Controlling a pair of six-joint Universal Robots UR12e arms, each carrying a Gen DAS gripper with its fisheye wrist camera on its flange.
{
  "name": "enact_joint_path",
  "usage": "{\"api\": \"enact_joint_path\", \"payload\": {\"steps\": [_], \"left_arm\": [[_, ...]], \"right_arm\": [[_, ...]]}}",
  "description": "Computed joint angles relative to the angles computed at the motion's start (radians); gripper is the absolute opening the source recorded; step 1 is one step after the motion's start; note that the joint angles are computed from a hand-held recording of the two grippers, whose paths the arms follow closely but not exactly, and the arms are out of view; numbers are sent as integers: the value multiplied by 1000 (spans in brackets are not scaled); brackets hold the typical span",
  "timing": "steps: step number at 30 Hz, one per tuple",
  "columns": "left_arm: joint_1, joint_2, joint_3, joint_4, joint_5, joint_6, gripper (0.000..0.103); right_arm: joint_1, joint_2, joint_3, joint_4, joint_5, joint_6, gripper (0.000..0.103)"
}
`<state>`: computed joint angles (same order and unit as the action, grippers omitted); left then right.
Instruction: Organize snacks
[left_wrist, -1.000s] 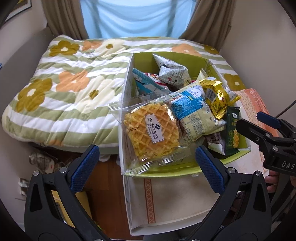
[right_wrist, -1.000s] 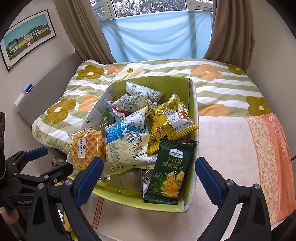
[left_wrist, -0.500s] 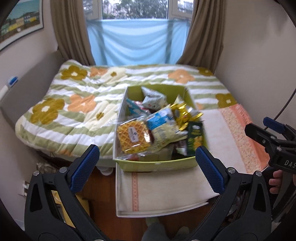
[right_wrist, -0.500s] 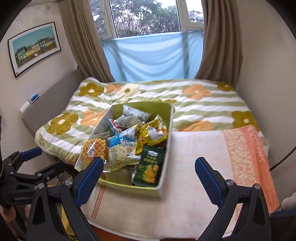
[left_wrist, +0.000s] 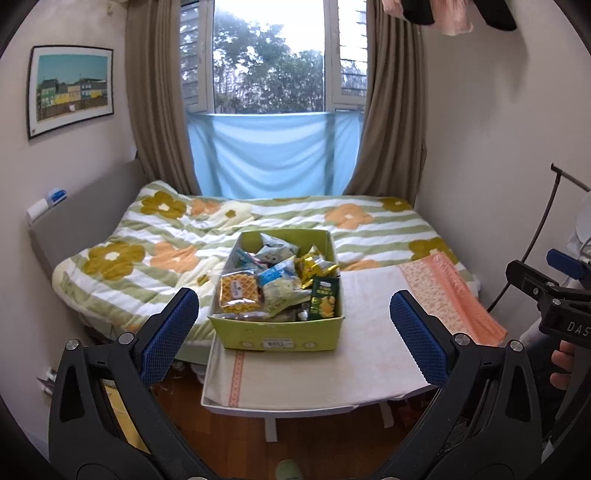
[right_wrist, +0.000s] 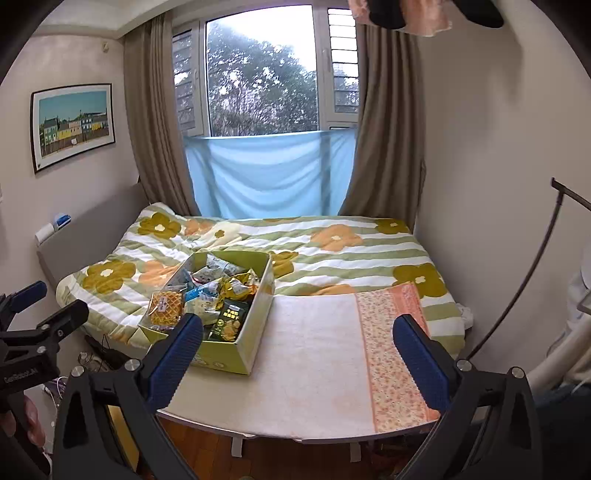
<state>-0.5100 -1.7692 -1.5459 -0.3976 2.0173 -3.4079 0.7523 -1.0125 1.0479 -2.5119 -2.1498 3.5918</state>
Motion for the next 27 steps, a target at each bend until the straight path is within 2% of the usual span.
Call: {"api": "enact_joint_path", "payload": {"steps": [9, 27], "left_arm": [[-27, 13, -22, 39, 24, -21, 103], [-24, 4, -13, 42, 28, 4, 103]], "right_arm": [[10, -52, 87, -41, -29, -2, 102], [17, -50, 88, -46, -52, 16, 102]]}}
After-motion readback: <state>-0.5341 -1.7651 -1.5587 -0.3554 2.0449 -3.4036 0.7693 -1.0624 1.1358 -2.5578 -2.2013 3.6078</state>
